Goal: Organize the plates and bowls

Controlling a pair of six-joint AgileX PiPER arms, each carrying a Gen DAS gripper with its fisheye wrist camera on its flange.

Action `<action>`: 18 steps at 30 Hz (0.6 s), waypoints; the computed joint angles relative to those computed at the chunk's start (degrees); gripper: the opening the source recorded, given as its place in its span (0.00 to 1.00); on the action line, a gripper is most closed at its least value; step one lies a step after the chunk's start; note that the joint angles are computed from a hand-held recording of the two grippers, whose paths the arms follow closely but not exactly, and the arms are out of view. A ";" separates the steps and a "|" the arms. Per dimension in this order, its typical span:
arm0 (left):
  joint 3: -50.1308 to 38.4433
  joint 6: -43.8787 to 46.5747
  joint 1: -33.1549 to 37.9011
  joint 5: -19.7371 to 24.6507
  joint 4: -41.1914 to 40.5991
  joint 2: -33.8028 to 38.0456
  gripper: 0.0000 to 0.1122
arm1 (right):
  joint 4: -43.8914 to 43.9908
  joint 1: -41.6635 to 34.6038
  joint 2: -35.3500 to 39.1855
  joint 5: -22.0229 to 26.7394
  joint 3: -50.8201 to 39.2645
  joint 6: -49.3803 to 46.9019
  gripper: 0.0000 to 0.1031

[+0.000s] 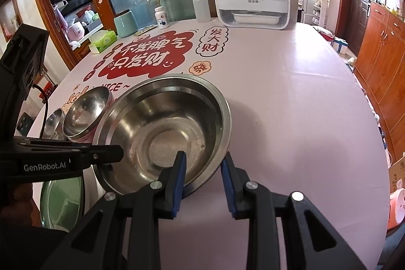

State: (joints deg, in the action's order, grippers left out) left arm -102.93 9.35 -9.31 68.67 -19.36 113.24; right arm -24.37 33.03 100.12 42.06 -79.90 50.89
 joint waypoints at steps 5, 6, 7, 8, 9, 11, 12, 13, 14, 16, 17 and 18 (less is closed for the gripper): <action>2.94 1.33 0.05 -0.77 -0.25 -2.32 0.17 | -2.27 2.01 -1.73 1.03 1.69 3.42 0.27; 3.56 1.58 0.08 -0.86 -0.28 -2.84 0.17 | -2.48 2.27 -1.99 1.15 1.93 3.82 0.27; 4.20 1.85 0.15 -0.91 -0.35 -3.37 0.17 | -2.72 2.56 -2.13 1.33 2.04 4.23 0.27; 4.71 2.12 0.20 -0.96 -0.39 -3.76 0.17 | -3.12 2.99 -2.46 1.61 2.34 4.90 0.27; 5.12 2.35 0.20 -1.02 -0.37 -4.05 0.17 | -3.44 3.38 -2.73 1.89 2.59 5.46 0.27; 6.40 2.98 0.13 -1.18 -0.34 -5.03 0.17 | -4.33 4.43 -3.47 2.60 3.37 7.19 0.27; 7.15 3.29 0.09 -1.27 -0.39 -5.58 0.17 | -4.66 4.79 -3.78 2.83 3.76 7.85 0.27; 7.98 3.68 0.04 -1.33 -0.45 -6.15 0.17 | -5.15 5.39 -4.24 3.25 4.28 8.90 0.27; 8.56 3.99 -0.01 -1.40 -0.50 -6.51 0.17 | -5.54 5.86 -4.59 3.59 4.72 9.78 0.27; 10.12 4.63 -0.19 -1.61 -0.55 -7.48 0.17 | -6.17 6.79 -5.30 4.15 5.69 11.47 0.27; 10.96 4.96 -0.23 -1.75 -0.59 -8.00 0.17 | -6.42 7.28 -5.66 4.43 6.23 12.35 0.27; 11.90 5.35 -0.32 -1.86 -0.65 -8.53 0.17 | -6.51 7.72 -6.12 4.71 6.81 13.08 0.27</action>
